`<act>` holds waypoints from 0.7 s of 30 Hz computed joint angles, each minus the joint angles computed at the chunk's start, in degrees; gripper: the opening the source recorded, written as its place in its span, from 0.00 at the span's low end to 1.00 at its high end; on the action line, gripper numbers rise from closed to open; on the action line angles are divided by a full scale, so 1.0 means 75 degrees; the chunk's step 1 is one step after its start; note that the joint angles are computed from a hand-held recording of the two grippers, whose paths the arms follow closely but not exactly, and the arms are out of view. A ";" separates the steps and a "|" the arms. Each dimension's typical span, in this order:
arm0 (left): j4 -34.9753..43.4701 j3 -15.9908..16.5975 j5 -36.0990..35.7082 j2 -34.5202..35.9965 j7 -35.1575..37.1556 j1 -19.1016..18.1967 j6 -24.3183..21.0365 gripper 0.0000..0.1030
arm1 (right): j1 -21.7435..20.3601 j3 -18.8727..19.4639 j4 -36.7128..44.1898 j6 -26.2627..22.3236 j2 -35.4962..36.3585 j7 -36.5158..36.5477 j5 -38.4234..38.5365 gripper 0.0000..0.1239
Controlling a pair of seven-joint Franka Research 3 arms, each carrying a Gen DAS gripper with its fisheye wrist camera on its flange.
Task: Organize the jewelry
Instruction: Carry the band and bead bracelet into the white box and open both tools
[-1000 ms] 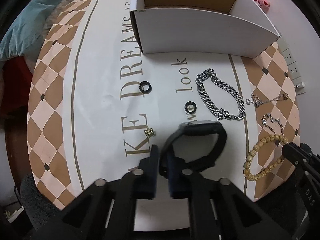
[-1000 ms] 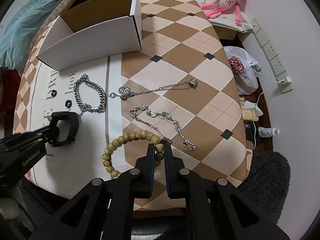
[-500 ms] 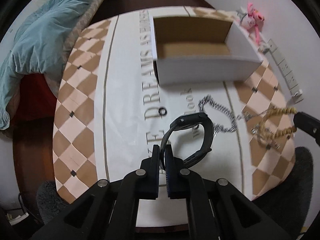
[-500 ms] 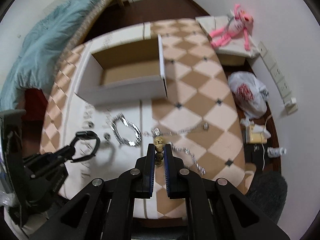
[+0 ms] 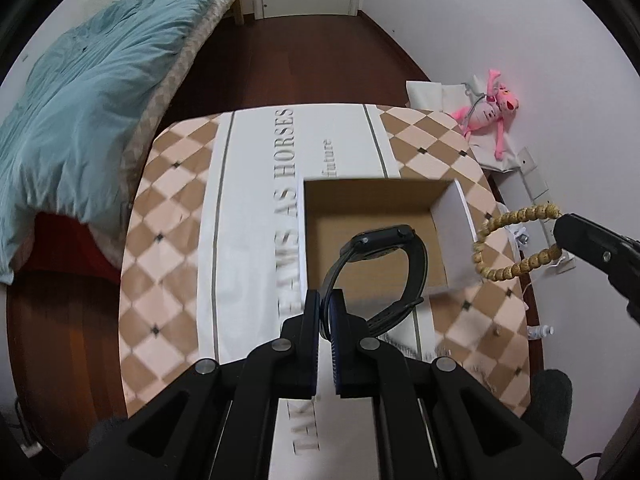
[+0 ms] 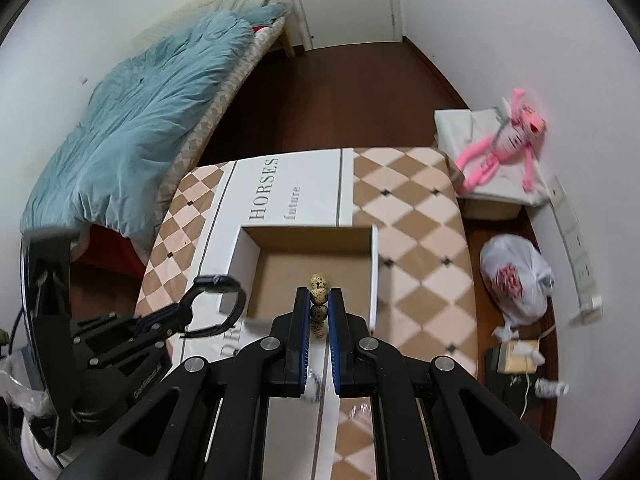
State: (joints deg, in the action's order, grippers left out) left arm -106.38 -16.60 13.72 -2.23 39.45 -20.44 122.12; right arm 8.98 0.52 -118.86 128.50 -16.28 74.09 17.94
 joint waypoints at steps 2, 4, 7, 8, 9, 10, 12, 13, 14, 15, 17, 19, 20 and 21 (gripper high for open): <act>0.0280 0.0064 -0.0095 0.0317 0.0223 0.0056 -0.0036 0.03 | 0.0015 0.0046 0.0372 -0.0157 0.0425 0.0056 -0.0110 0.07; 0.0501 0.0111 -0.0239 0.0604 0.0477 0.0108 -0.0074 0.03 | 0.0038 0.0068 0.0678 -0.0314 0.0835 0.0087 -0.0195 0.07; 0.0857 0.0163 -0.0470 0.1066 0.0821 0.0181 -0.0199 0.07 | 0.0065 0.0087 0.1039 -0.0474 0.1363 0.0159 -0.0315 0.07; 0.0986 0.0175 -0.0563 0.1211 0.0913 0.0204 -0.0272 0.10 | 0.0071 0.0081 0.1096 -0.0498 0.1466 0.0165 -0.0318 0.07; 0.1085 0.0184 -0.0696 0.1333 0.1013 0.0234 -0.0314 0.11 | 0.0081 0.0076 0.1215 -0.0585 0.1616 0.0133 -0.0308 0.07; 0.1198 0.0194 -0.0752 0.1445 0.1067 0.0250 -0.0372 0.11 | 0.0083 0.0068 0.1298 -0.0613 0.1730 0.0141 -0.0292 0.07; 0.1296 0.0217 -0.0768 0.1547 0.1087 0.0265 -0.0333 0.11 | 0.0083 0.0041 0.1559 -0.0841 0.1994 0.0012 -0.0125 0.07; 0.1345 0.0232 -0.0750 0.1582 0.1042 0.0267 -0.0313 0.11 | 0.0078 0.0034 0.1678 -0.0940 0.2113 -0.0008 -0.0067 0.07; 0.1384 0.0246 -0.0728 0.1598 0.0997 0.0271 -0.0302 0.15 | 0.0063 0.0019 0.1799 -0.1060 0.2220 -0.0042 0.0026 0.08; 0.1431 0.0262 -0.0682 0.1613 0.0929 0.0270 -0.0293 0.20 | 0.0037 0.0000 0.1965 -0.1257 0.2364 -0.0099 0.0171 0.08; 0.1551 0.0276 -0.0659 0.1651 0.0889 0.0283 -0.0312 0.49 | -0.0009 -0.0021 0.2154 -0.1453 0.2533 -0.0122 0.0292 0.08; 0.1513 0.0294 -0.0638 0.1572 0.0791 0.0304 -0.0206 0.74 | -0.0075 -0.0053 0.2232 -0.1557 0.2604 -0.0140 0.0440 0.09; 0.1516 0.0301 -0.0637 0.1556 0.0751 0.0315 -0.0199 0.81 | -0.0109 -0.0072 0.2247 -0.1588 0.2614 -0.0106 0.0467 0.15; 0.1484 0.0309 -0.0612 0.1498 0.0683 0.0321 -0.0209 0.82 | -0.0132 -0.0083 0.2251 -0.1571 0.2621 -0.0068 0.0468 0.24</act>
State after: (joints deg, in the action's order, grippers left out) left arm -95.25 -14.28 9.13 9.01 44.57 -18.03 120.56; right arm 7.99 -0.10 -101.97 116.71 3.38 73.57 21.45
